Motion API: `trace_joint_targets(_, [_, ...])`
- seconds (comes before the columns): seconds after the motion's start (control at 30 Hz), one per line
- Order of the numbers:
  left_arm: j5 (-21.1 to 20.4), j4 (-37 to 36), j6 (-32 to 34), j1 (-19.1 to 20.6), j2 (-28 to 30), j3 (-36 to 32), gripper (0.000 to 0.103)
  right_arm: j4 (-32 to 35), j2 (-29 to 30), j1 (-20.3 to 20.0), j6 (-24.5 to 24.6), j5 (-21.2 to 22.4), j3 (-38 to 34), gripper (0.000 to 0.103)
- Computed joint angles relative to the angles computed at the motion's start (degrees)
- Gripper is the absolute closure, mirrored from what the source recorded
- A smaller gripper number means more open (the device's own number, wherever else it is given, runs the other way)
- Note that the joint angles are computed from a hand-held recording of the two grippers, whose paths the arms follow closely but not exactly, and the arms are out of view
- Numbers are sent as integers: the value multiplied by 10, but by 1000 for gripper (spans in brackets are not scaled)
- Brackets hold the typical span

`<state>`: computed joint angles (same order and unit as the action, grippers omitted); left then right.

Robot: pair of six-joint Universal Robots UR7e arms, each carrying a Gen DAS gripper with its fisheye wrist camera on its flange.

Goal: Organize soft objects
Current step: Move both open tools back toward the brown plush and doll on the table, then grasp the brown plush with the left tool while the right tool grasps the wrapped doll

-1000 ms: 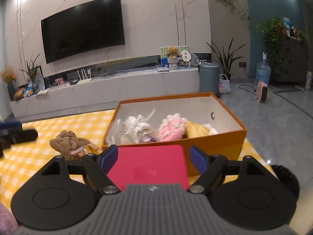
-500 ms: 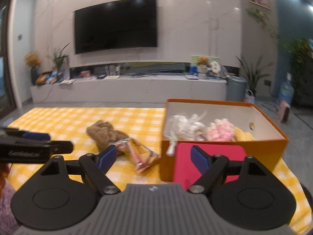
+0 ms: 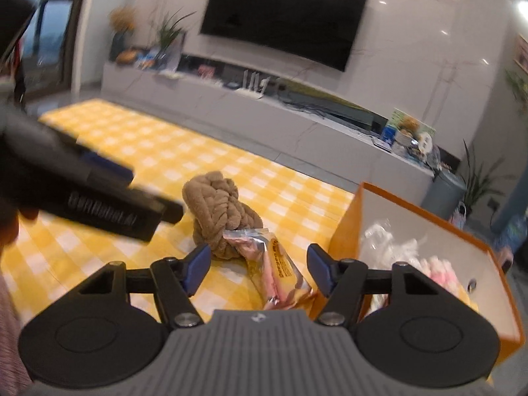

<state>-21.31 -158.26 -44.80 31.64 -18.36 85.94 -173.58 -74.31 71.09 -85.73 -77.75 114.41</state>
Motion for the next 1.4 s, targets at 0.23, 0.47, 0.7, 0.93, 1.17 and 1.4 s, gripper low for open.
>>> trace_joint_targets(0.23, [26, -27, 53, 40, 18, -45, 20, -42, 61, 33, -47, -41, -31, 19])
trace_joint_targets(0.47, [36, -200, 137, 63, 52, -38, 17, -84, 121, 56, -64, -92, -65, 21])
trace_joint_targets(0.7, [-26, -263, 121, 79, 38, -15, 15, -81, 167, 70, -82, -149, -99, 45])
trace_joint_targets(0.93, [-65, -260, 75, 91, 28, -5, 15, -67, 185, 71, -73, -167, -119, 46])
trace_joint_targets(1.17, [-100, -246, 59, 99, 31, -12, 15, -60, 197, 74, -46, -209, -136, 62])
trace_joint_targets(1.4, [-142, -249, 52, 109, 37, -24, 23, -63, 200, 75, -32, -216, -141, 71])
